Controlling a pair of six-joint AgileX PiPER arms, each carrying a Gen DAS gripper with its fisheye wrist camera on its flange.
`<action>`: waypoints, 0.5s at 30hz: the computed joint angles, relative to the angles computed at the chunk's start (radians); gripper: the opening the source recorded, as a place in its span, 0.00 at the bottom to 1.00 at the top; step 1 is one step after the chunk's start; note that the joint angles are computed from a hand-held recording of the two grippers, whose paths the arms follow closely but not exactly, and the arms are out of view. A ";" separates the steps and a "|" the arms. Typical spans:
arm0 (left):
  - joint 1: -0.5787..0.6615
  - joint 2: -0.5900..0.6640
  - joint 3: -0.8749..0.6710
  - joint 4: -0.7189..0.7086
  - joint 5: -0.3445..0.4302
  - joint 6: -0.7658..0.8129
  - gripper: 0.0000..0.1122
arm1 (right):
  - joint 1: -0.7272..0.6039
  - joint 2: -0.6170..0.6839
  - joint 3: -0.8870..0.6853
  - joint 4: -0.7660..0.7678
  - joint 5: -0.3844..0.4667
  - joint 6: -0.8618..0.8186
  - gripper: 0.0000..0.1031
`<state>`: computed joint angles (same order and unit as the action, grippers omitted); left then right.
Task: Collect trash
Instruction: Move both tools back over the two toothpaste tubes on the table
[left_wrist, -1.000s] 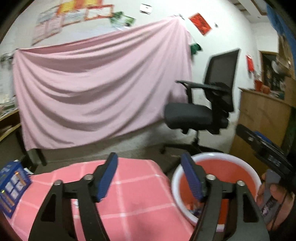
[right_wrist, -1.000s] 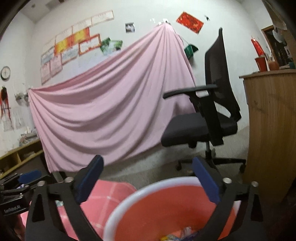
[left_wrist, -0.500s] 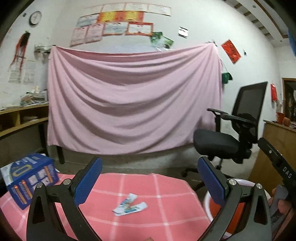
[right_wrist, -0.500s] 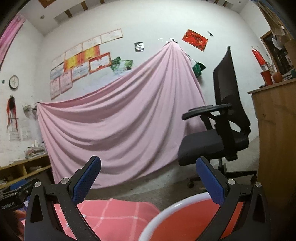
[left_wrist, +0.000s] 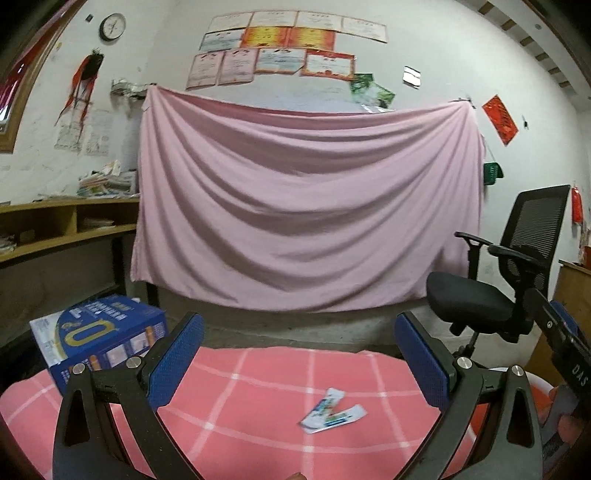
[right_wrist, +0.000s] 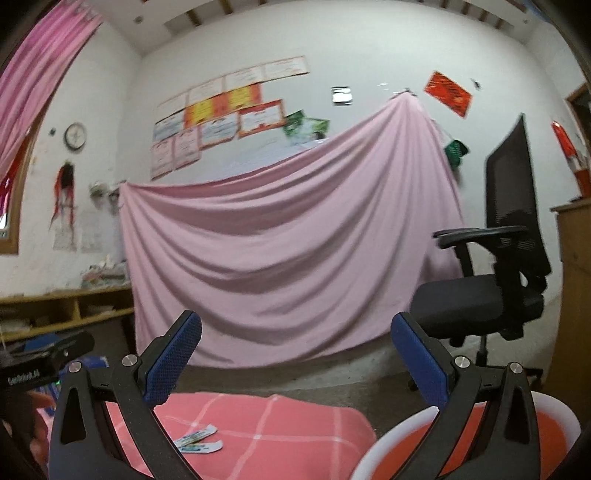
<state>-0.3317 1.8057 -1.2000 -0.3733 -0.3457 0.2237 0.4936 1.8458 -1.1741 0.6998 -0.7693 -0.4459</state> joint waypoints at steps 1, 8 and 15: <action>0.005 0.002 0.000 -0.005 0.001 0.004 0.90 | 0.005 0.010 -0.013 -0.003 0.013 -0.009 1.00; 0.059 0.019 0.011 0.030 0.012 -0.041 0.90 | 0.031 0.088 -0.132 0.033 0.115 -0.121 1.00; 0.119 0.064 -0.058 0.197 0.149 -0.178 0.90 | 0.014 0.139 -0.246 0.166 0.286 -0.283 1.00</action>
<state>-0.2129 1.8700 -1.2580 -0.1760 -0.1965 0.0453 0.5076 1.9852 -1.4199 0.8658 -0.4828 -0.7285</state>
